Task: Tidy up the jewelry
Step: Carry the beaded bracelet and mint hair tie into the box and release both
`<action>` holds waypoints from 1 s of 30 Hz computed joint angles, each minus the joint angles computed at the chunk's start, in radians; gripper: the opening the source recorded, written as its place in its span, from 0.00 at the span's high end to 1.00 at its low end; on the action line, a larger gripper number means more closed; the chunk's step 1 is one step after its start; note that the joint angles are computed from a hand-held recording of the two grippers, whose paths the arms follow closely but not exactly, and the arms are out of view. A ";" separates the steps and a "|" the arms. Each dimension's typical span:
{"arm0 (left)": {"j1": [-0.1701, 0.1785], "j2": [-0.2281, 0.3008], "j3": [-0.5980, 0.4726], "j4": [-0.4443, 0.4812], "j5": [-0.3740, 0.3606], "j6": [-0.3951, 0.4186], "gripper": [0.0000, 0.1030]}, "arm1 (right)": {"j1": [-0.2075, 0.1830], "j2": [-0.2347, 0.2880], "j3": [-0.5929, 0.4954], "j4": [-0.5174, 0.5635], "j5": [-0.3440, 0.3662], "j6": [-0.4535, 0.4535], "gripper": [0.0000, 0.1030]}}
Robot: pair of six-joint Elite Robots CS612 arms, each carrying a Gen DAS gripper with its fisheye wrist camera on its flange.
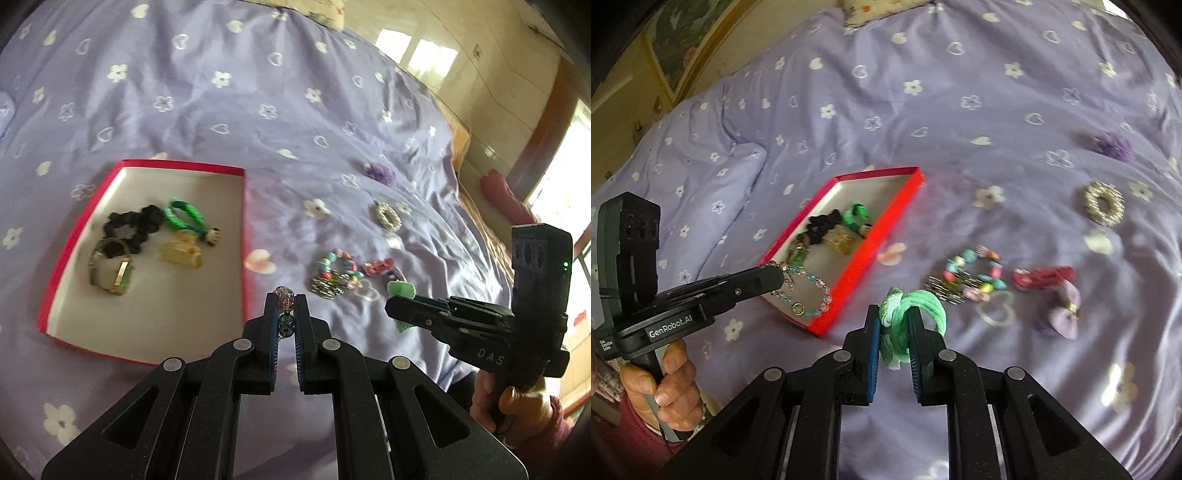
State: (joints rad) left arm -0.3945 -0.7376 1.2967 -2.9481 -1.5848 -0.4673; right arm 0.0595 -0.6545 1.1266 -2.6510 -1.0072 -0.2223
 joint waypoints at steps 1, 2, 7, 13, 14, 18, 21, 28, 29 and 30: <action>0.003 -0.003 0.005 -0.004 0.006 -0.006 0.94 | 0.006 0.005 -0.012 0.010 0.006 -0.007 0.87; 0.006 -0.005 0.009 -0.006 0.011 -0.010 0.94 | 0.010 0.009 -0.021 0.016 0.009 -0.012 0.87; 0.021 -0.015 0.026 -0.021 0.034 -0.030 0.94 | 0.031 0.032 -0.069 0.054 0.029 -0.036 0.87; 0.039 -0.014 0.029 -0.015 0.048 -0.051 0.94 | 0.059 0.071 -0.147 0.123 0.048 -0.069 0.86; 0.041 -0.014 0.030 -0.014 0.048 -0.054 0.94 | 0.063 0.077 -0.159 0.134 0.050 -0.075 0.86; 0.052 -0.010 0.032 -0.009 0.052 -0.070 0.94 | 0.078 0.108 -0.216 0.181 0.052 -0.092 0.86; 0.059 -0.007 0.034 -0.005 0.054 -0.082 0.94 | 0.089 0.133 -0.264 0.223 0.051 -0.100 0.86; 0.074 0.008 0.028 0.026 0.041 -0.110 0.94 | 0.115 0.204 -0.389 0.340 0.018 -0.133 0.86; 0.076 0.010 0.028 0.029 0.041 -0.114 0.94 | 0.117 0.212 -0.403 0.352 0.013 -0.135 0.86; 0.078 0.012 0.028 0.035 0.041 -0.119 0.94 | 0.119 0.217 -0.411 0.362 0.009 -0.136 0.86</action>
